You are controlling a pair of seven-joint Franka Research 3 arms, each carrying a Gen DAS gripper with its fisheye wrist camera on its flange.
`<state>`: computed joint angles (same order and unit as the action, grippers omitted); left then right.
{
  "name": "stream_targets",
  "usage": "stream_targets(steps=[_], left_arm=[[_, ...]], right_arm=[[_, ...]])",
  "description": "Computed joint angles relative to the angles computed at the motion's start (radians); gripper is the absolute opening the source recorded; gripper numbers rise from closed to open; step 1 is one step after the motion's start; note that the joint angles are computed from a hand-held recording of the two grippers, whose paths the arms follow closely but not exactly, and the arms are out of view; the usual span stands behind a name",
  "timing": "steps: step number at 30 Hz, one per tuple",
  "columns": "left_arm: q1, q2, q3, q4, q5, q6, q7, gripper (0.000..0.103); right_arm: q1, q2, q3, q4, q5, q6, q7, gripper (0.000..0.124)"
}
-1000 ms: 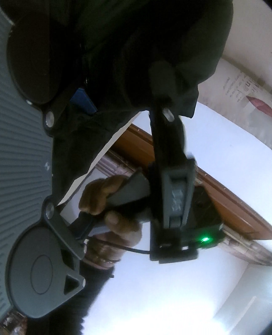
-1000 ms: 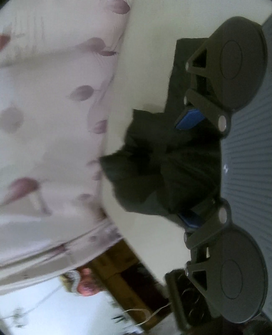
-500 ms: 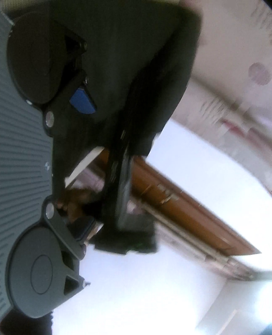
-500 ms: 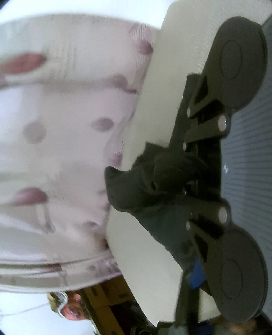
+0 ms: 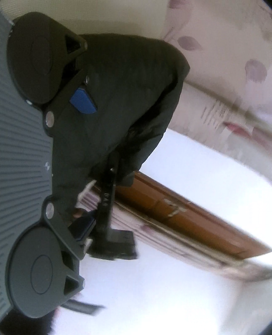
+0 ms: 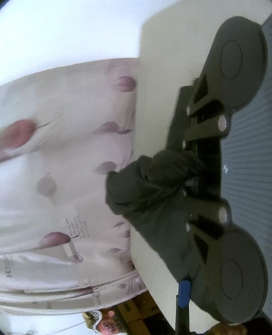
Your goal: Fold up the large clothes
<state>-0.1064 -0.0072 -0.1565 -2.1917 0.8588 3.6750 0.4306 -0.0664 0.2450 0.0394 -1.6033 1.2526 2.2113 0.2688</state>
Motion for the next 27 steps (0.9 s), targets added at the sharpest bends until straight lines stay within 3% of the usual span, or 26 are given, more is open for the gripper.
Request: stream_targets(steps=[2, 4, 5, 7, 9, 13, 15, 17, 20, 27], left_arm=[[-0.013, 0.008, -0.014, 0.012, -0.036, -0.045, 0.071, 0.103], [-0.021, 0.025, -0.020, 0.015, -0.082, -0.044, 0.118, 0.103], [-0.018, 0.038, -0.019, 0.031, -0.064, -0.040, 0.098, 0.103], [-0.019, 0.049, -0.021, 0.036, -0.085, -0.037, 0.123, 0.103], [-0.029, 0.040, -0.024, 0.000, -0.167, -0.028, 0.206, 0.103], [-0.046, 0.020, -0.032, -0.067, -0.299, 0.015, 0.338, 0.103], [-0.051, 0.013, -0.033, -0.073, -0.317, 0.007, 0.369, 0.103], [-0.048, 0.005, -0.029, -0.073, -0.294, -0.003, 0.353, 0.103], [-0.035, -0.014, -0.013, -0.080, -0.238, -0.012, 0.301, 0.103], [0.004, -0.144, 0.057, -0.180, -0.064, -0.049, 0.238, 0.103]], right_arm=[[-0.040, 0.028, -0.005, 0.023, 0.070, -0.086, 0.108, 0.020], [-0.078, 0.011, -0.008, -0.015, 0.180, -0.101, 0.157, 0.026], [-0.074, -0.006, -0.017, -0.038, 0.183, -0.055, 0.175, 0.034], [-0.064, -0.034, -0.037, -0.088, 0.158, 0.038, 0.194, 0.034], [-0.035, -0.034, -0.067, -0.105, 0.029, 0.105, 0.305, 0.035], [-0.098, 0.009, -0.059, -0.109, 0.047, -0.070, 0.444, 0.035], [-0.093, 0.023, -0.053, -0.100, 0.010, -0.103, 0.498, 0.035], [-0.073, 0.024, -0.041, -0.107, -0.023, -0.097, 0.531, 0.034], [-0.072, 0.025, -0.023, -0.126, 0.034, -0.137, 0.589, 0.034], [-0.012, -0.007, 0.017, -0.182, 0.090, -0.283, 0.548, 0.035]])
